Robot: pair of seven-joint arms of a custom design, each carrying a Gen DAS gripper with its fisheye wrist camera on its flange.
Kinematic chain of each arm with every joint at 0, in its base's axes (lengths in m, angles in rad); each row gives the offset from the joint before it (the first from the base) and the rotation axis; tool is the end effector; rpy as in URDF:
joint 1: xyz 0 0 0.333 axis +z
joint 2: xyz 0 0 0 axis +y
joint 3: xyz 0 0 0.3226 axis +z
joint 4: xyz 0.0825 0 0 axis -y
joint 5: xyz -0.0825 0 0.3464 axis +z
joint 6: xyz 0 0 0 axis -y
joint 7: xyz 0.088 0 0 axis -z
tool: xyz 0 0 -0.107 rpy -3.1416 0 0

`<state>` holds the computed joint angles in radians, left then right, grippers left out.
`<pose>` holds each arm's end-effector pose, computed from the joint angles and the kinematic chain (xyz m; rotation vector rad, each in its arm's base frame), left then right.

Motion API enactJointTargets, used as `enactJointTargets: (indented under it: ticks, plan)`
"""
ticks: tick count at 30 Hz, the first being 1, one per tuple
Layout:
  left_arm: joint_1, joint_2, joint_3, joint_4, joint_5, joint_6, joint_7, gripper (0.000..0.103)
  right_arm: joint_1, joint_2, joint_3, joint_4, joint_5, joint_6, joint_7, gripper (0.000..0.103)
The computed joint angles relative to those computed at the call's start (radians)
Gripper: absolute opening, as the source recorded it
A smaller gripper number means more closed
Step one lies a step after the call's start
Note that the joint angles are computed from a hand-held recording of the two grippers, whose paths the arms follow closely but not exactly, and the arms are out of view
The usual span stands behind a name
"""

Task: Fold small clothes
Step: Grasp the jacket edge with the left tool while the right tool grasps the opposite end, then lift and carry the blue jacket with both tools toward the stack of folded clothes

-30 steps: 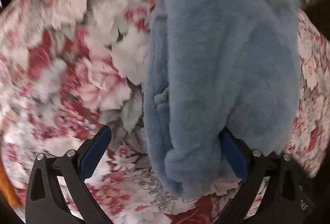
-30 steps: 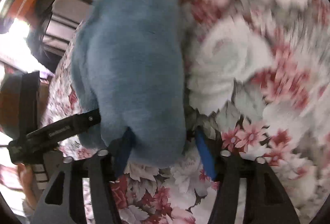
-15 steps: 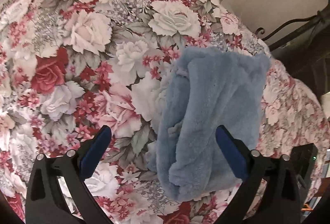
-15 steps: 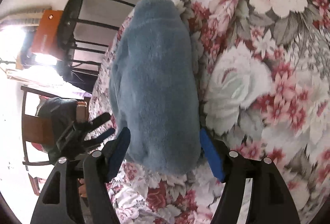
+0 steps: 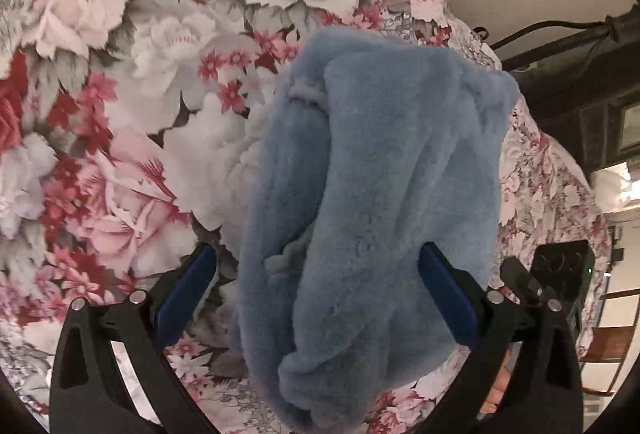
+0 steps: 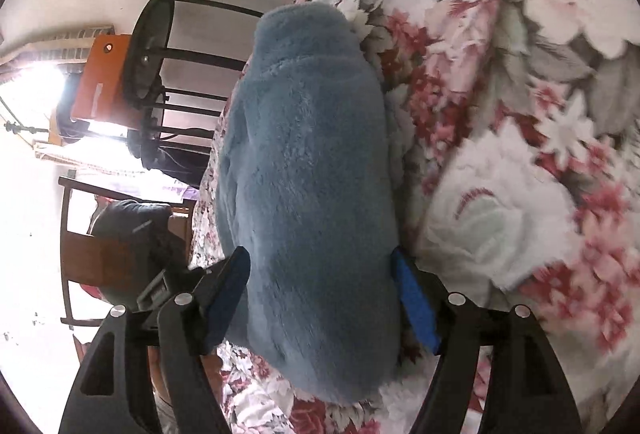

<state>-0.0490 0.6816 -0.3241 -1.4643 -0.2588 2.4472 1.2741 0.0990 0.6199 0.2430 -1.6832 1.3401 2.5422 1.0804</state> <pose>0.6866 -0.2112 0.3546 2.2139 -1.8105 0.6670 0.6447 0.1910 0.2953 -1.2919 1.8187 0.6197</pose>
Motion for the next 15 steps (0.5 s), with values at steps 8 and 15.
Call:
enactJointTargets:
  ticks: [8, 15]
  plan:
    - [0.075, 0.036, -0.091, -0.037, -0.151, 0.085, 0.112, 0.099, -0.017, 0.048, 0.019, 0.030, 0.028, 0.011, 0.007, 0.077]
    - [0.079, 0.083, -0.117, 0.003, -0.184, 0.078, 0.200, 0.099, -0.012, 0.051, 0.020, 0.020, 0.069, 0.023, -0.035, 0.077]
